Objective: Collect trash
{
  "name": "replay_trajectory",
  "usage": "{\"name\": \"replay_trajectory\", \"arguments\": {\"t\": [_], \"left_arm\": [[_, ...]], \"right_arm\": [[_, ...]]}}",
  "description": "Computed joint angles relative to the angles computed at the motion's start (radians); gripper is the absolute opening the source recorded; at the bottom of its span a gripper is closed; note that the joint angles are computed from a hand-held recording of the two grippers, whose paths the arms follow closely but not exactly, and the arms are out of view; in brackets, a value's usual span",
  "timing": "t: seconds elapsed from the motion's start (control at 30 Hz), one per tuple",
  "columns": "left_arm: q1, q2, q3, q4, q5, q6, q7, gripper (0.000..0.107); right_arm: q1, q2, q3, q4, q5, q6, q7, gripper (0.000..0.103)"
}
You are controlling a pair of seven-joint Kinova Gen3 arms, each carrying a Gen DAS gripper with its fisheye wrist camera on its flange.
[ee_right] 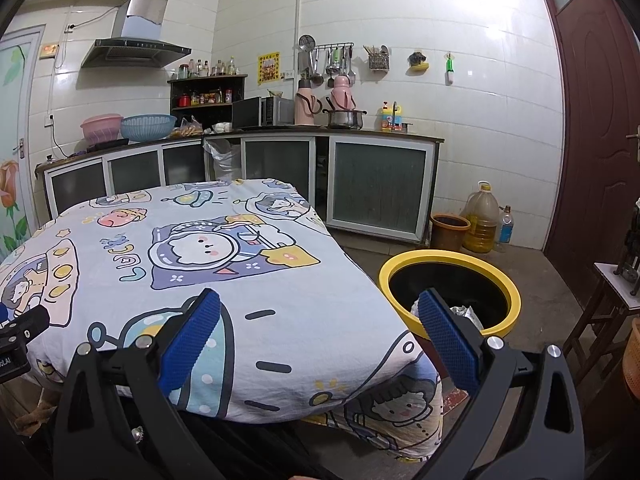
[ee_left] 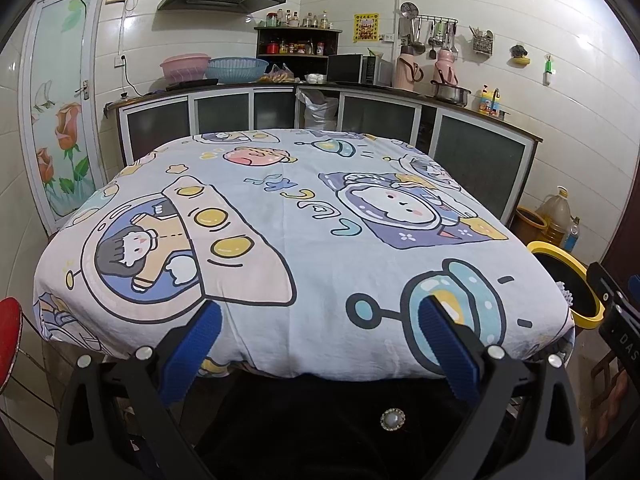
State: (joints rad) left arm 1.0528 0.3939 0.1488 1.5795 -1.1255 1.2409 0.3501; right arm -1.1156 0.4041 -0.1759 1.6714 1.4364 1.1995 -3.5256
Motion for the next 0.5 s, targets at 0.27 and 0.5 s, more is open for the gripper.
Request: {"name": "replay_trajectory", "arguments": {"t": [0.27, 0.5], "left_arm": [[-0.006, -0.005, 0.002, 0.01, -0.001, -0.013, -0.004, 0.095], [-0.006, -0.002, 0.002, 0.008, 0.002, -0.009, -0.004, 0.095]], "right_arm": [[-0.002, 0.002, 0.0, -0.003, -0.002, 0.003, 0.0, 0.095], [-0.002, 0.001, 0.0, -0.002, -0.001, 0.001, 0.001, 0.095]]}}
